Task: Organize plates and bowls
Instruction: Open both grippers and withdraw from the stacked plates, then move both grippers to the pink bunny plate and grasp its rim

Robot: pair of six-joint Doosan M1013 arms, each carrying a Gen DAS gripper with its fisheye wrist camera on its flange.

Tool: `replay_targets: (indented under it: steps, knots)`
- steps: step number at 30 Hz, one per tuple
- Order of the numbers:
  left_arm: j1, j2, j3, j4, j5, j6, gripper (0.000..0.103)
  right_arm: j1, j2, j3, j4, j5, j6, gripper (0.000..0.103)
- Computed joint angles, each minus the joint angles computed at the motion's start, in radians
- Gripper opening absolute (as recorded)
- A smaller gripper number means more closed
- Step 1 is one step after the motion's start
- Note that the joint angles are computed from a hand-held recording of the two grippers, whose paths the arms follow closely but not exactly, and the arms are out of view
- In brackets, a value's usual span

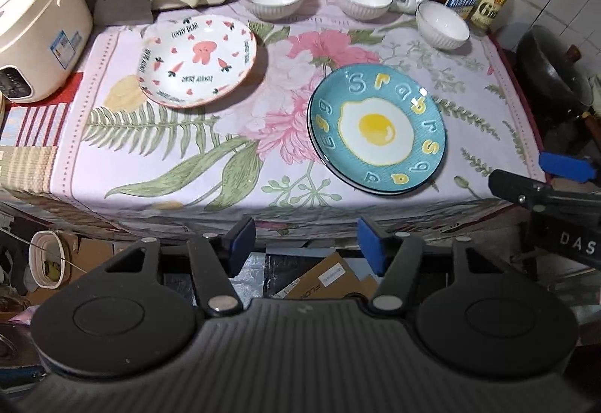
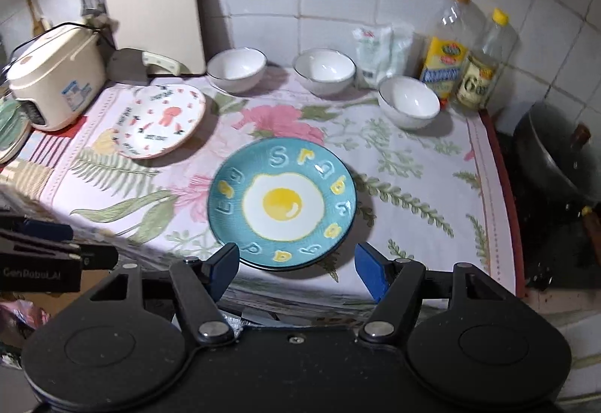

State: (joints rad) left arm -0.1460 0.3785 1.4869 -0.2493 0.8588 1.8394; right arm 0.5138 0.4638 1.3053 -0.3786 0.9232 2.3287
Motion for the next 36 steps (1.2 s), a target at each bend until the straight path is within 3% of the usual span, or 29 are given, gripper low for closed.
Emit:
replay_targets:
  steps: [5,12,20,23,26,28,36]
  knots:
    - [0.022,-0.033,0.020,-0.026,-0.042,0.036,0.062,0.007,-0.014,-0.010,0.038,-0.046,-0.072,0.073]
    - [0.047,-0.049,0.026,0.010,-0.113,-0.005,0.065,-0.001,-0.020,-0.013,0.113,-0.188,-0.186,0.073]
    - [0.079,-0.015,-0.003,0.020,-0.186,-0.029,0.079,-0.011,0.015,-0.005,0.086,-0.448,-0.300,0.073]
    - [0.088,0.005,-0.014,0.017,-0.230,-0.037,0.089,-0.026,0.058,-0.054,0.203,-0.453,-0.434,0.073]
    - [0.090,0.031,-0.032,0.050,-0.274,-0.064,0.089,-0.041,0.107,-0.113,0.288,-0.439,-0.497,0.073]
    - [0.096,0.058,-0.060,0.038,-0.264,-0.057,0.089,-0.048,0.138,-0.146,0.314,-0.430,-0.502,0.073]
    - [0.114,0.158,-0.148,-0.016,-0.293,-0.156,0.087,-0.091,0.292,-0.348,0.493,-0.260,-0.507,0.073]
